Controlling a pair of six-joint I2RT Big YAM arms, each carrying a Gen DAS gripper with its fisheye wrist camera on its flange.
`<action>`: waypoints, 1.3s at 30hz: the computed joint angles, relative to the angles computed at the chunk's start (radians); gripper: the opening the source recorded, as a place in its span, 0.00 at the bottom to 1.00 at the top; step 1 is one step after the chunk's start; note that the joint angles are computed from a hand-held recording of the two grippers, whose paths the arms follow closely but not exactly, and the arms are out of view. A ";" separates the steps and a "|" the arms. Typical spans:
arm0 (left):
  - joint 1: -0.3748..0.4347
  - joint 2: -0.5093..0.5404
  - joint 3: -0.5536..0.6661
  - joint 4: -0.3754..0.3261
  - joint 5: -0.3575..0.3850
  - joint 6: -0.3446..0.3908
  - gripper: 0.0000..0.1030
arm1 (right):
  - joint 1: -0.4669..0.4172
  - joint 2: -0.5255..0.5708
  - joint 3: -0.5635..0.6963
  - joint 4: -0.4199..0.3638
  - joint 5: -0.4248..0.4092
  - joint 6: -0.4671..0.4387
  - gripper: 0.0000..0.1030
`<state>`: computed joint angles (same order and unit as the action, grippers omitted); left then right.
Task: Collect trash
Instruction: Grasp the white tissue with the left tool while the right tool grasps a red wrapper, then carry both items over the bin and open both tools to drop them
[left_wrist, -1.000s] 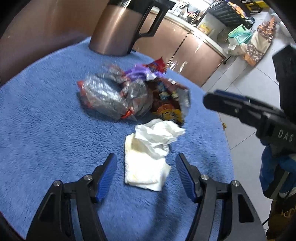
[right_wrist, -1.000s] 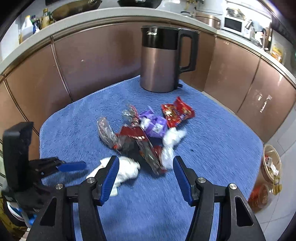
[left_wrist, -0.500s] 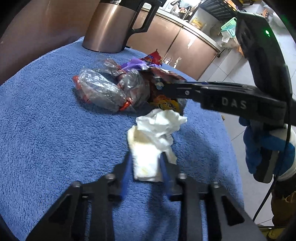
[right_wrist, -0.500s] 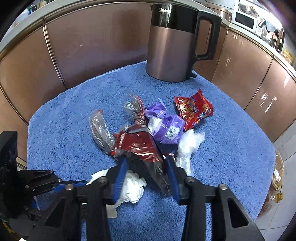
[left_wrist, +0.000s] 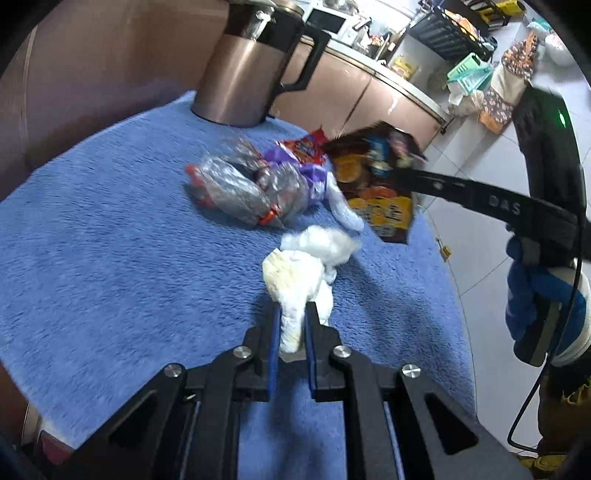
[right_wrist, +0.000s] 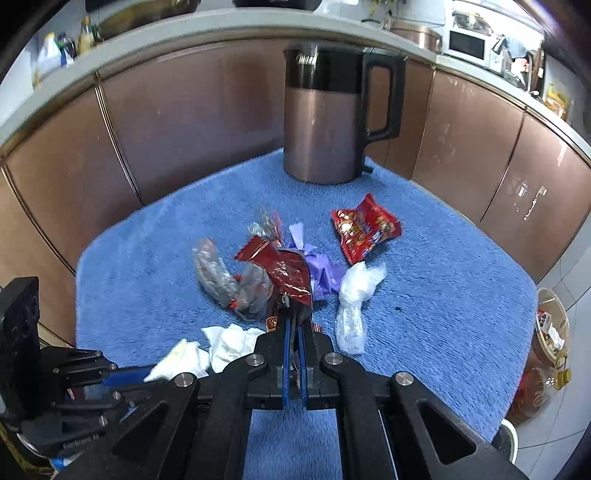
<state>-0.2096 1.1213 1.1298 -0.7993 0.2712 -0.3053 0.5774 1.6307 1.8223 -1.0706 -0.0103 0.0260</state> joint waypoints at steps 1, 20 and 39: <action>0.005 -0.012 0.000 -0.003 -0.004 -0.005 0.11 | -0.003 -0.020 -0.017 0.011 -0.006 0.006 0.04; -0.234 -0.030 0.119 -0.069 -0.126 -0.069 0.11 | -0.336 -0.527 -0.454 0.121 -0.065 0.121 0.04; -0.639 0.767 1.027 -0.418 -0.208 0.073 0.14 | -0.811 -0.578 -0.708 0.214 -0.124 0.135 0.06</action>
<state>-0.8487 1.8882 2.1572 -1.2168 0.0630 -0.2318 -0.2340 1.0531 1.1142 -0.8565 -0.1347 0.1614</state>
